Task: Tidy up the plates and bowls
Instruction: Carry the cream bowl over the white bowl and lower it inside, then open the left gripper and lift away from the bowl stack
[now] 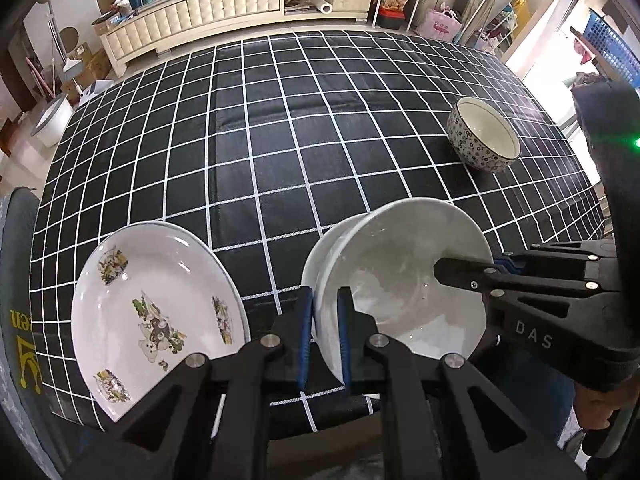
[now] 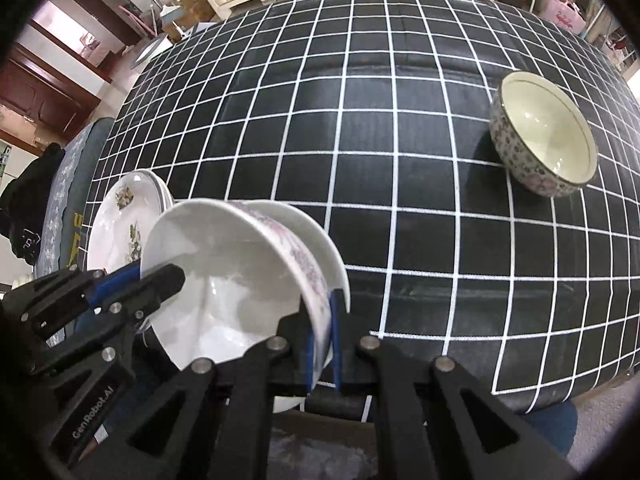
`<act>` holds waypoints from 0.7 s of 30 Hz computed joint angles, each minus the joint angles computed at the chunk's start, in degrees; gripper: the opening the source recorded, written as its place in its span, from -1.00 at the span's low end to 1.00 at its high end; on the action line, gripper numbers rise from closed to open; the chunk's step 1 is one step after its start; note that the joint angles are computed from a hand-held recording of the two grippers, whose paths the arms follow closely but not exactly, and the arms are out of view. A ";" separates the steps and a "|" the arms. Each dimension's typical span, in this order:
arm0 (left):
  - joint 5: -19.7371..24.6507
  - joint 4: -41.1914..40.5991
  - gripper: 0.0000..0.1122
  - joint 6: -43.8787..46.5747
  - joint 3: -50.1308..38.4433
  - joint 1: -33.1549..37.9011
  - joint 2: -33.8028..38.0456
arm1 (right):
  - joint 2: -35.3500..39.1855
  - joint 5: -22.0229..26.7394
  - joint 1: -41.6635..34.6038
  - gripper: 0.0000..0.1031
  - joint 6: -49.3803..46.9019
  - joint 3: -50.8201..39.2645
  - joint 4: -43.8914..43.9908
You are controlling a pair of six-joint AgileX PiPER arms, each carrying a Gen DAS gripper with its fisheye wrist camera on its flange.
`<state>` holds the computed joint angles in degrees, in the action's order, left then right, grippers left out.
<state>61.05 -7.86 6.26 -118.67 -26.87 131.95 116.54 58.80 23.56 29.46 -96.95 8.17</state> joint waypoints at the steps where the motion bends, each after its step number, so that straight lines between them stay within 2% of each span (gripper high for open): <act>1: 0.37 0.00 -0.82 -0.09 -0.55 0.02 0.39 | 0.47 0.24 0.01 -0.80 0.06 -0.50 0.10; 8: 0.45 -0.87 -0.82 -0.51 -1.56 0.46 1.68 | 1.58 1.07 0.25 -0.80 1.86 -2.04 -0.55; 13: 0.28 -1.66 -0.82 0.30 -0.97 0.87 1.30 | 2.55 3.37 1.54 -0.77 4.01 -4.18 -2.97; 17: -1.57 -1.45 -0.82 1.32 1.99 0.85 -0.79 | 1.78 2.21 1.24 -0.66 4.53 -3.01 -1.95; 21: -3.33 -1.33 -0.81 1.61 4.59 0.86 -2.40 | 1.44 2.35 1.46 -0.44 4.45 -3.27 -1.40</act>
<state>57.72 -9.18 7.86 -114.09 -26.02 129.55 117.98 61.15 25.01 33.92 -100.22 6.77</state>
